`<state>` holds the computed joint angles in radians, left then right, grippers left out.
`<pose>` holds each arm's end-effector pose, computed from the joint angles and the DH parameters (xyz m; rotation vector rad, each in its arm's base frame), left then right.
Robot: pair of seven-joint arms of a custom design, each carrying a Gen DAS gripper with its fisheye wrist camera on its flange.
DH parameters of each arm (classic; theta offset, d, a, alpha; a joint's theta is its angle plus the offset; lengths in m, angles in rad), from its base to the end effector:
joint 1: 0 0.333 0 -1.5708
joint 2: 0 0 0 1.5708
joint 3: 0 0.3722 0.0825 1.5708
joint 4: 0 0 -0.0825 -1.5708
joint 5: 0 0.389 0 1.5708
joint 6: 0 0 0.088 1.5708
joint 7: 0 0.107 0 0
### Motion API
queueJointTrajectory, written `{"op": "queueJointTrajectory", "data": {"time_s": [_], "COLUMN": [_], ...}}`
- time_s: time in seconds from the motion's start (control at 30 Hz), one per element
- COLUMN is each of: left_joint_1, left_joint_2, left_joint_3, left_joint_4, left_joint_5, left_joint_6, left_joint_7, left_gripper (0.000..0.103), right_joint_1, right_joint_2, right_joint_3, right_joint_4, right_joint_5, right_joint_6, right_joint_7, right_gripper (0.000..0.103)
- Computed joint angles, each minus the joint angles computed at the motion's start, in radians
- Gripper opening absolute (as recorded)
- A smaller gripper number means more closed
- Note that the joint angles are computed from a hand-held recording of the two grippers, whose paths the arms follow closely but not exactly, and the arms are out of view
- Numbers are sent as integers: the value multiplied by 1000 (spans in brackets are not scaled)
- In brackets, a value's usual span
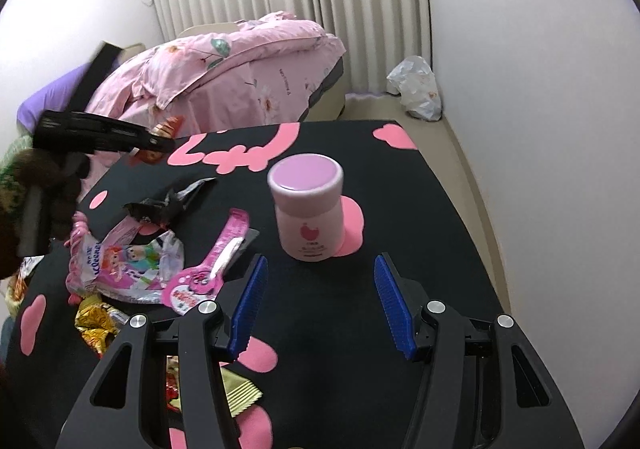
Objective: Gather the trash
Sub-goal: 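Grasp the red chip tube with the left tool while the right tool grasps a clear plastic wrapper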
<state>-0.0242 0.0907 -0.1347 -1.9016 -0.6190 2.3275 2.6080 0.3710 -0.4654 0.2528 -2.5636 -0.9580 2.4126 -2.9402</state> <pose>0.6150 -0.1058 0.5438 -1.0345 2.6903 -0.8994 0.3263 0.2395 0.5000 -1.2525 2.1080 -0.8829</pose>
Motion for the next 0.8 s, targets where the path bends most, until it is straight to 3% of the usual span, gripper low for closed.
{"op": "queueJointTrajectory", "data": {"time_s": [0.17, 0.4, 0.47, 0.63, 0.73, 0.8], "left_joint_1": [53, 141, 169, 213, 227, 232], "left_joint_2": [-169, -291, -290, -288, -286, -292], "left_joint_3": [55, 142, 167, 181, 187, 184], "left_joint_4": [-129, -299, -316, -352, -354, -360], "left_joint_5": [-72, -61, -67, -93, -113, -119], "left_joint_6": [-74, -106, -156, -192, -232, -233], "left_joint_7": [208, 281, 267, 252, 260, 273], "left_gripper": [21, 24, 24, 36, 46, 52], "right_joint_1": [32, 73, 85, 124, 170, 169], "right_joint_2": [23, 98, 117, 142, 155, 149], "right_joint_3": [11, -14, -13, -8, -18, 4], "right_joint_4": [51, 97, 99, 84, 101, 121], "right_joint_5": [28, 102, 140, 239, 308, 302], "right_joint_6": [-41, 51, 70, 137, 171, 134], "right_joint_7": [-81, -178, -197, -185, -278, -294], "right_gripper": [53, 53, 53, 53, 53, 53]}}
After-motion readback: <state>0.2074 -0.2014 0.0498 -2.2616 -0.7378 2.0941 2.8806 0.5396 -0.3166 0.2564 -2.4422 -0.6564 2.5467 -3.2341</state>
